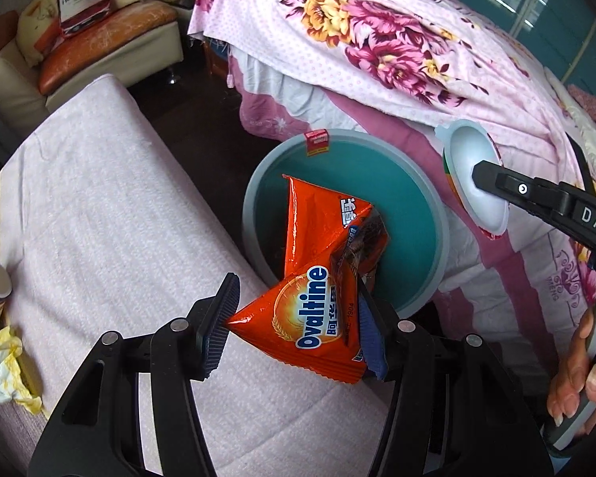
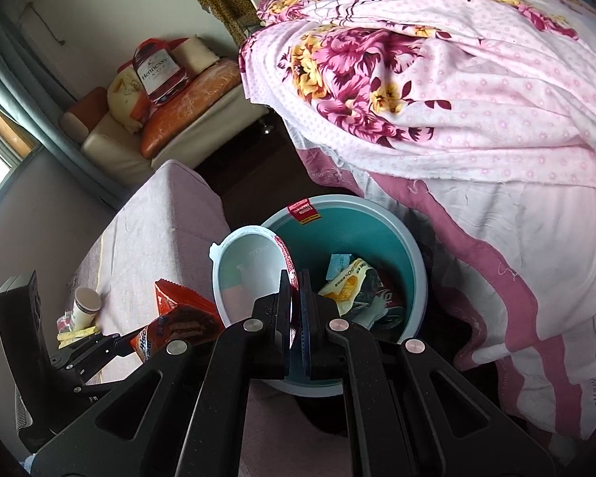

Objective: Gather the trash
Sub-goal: 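Open the left tool to drop the wrapper while the right tool drops the bowl into the bin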

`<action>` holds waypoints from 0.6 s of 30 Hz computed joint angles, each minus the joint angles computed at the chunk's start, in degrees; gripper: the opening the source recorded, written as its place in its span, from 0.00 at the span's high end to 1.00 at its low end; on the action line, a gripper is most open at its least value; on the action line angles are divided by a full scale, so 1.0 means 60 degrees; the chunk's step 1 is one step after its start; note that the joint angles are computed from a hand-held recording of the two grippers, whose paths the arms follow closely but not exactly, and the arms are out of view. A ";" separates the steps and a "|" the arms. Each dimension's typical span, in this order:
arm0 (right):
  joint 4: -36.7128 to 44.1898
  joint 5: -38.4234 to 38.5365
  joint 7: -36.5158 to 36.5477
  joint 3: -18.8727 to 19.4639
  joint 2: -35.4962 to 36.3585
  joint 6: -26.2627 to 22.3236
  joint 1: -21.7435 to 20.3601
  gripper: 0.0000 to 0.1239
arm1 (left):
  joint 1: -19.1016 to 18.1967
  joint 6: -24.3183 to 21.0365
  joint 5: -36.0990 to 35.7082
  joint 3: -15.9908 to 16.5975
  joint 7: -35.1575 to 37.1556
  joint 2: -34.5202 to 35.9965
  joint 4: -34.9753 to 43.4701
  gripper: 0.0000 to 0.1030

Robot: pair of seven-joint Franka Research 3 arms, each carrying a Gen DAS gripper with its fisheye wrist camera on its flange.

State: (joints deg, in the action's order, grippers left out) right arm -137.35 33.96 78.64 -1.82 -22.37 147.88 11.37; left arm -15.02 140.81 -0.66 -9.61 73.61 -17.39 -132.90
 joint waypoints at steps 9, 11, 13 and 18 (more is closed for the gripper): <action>0.0121 -0.0397 0.0423 0.0109 0.0217 -0.0023 -0.0150 0.96 | 0.0136 0.0037 0.0071 -0.0061 -0.0177 0.0469 0.0322 0.21; 0.0139 -0.0458 0.0488 0.0131 0.0250 -0.0029 -0.0150 0.97 | 0.0173 0.0118 0.0084 -0.0049 -0.0264 0.0419 0.0233 0.16; 0.0183 -0.0535 0.0544 0.0155 0.0308 -0.0041 -0.0149 0.97 | 0.0193 0.0069 -0.0010 0.0014 -0.0285 0.0371 0.0161 0.15; 0.0304 -0.0707 0.0674 0.0226 0.0446 -0.0102 -0.0114 0.97 | 0.0240 0.0078 -0.0415 0.0228 -0.0257 0.0038 -0.0174 0.14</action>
